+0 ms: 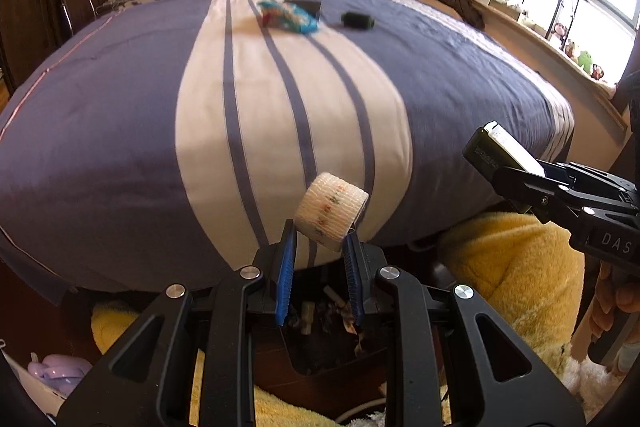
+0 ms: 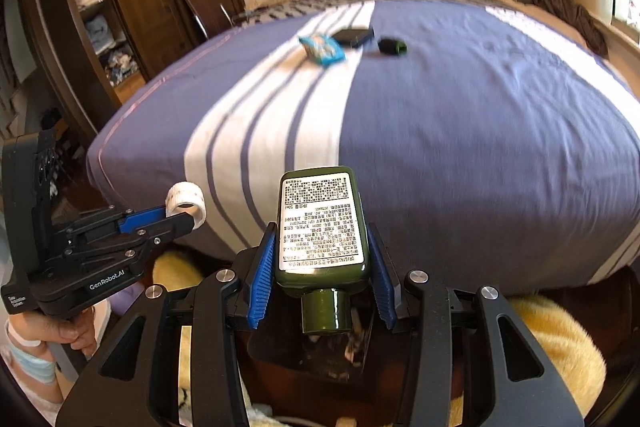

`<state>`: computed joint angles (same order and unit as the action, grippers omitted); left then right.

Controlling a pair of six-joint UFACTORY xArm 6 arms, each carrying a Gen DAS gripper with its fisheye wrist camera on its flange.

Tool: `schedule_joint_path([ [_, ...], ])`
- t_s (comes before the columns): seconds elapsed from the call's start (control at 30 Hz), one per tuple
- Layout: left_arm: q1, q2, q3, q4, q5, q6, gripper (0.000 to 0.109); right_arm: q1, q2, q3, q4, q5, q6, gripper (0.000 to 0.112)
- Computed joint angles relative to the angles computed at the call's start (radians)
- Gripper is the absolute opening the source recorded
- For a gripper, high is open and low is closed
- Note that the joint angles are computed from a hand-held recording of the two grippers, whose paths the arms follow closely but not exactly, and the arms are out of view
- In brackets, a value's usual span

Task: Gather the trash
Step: 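Carry the green bottle and tape roll down over the black bin, then open both tools to drop the bottle and tape roll into the bin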

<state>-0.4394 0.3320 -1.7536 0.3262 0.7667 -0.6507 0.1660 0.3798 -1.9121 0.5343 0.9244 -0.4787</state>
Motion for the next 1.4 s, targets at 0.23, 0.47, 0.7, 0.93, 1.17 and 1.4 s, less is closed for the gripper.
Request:
schedule_joint_path([
  [0.23,-0.001,0.028,0.052,-0.066,0.02,0.037,0.022,0.017,0.02,0.047,-0.053,0.055,0.017,0.044],
  [0.47,0.013,0.089,0.059,-0.212,0.028,0.116,0.022,0.025,0.064,0.069,-0.096,0.112,0.053,0.044],
  [0.7,0.03,0.191,-0.005,-0.339,0.091,0.188,0.022,0.03,0.152,0.019,-0.13,0.177,0.121,0.044],
  [0.93,0.048,0.287,-0.08,-0.455,0.155,0.273,0.022,0.046,0.265,-0.093,-0.168,0.262,0.202,0.044],
  [1.17,0.057,0.328,-0.121,-0.495,0.188,0.29,0.03,0.051,0.368,-0.247,-0.19,0.323,0.248,0.045],
  [1.4,0.061,0.311,-0.107,-0.472,0.198,0.261,0.041,0.044,0.349,-0.228,-0.179,0.294,0.251,0.059],
])
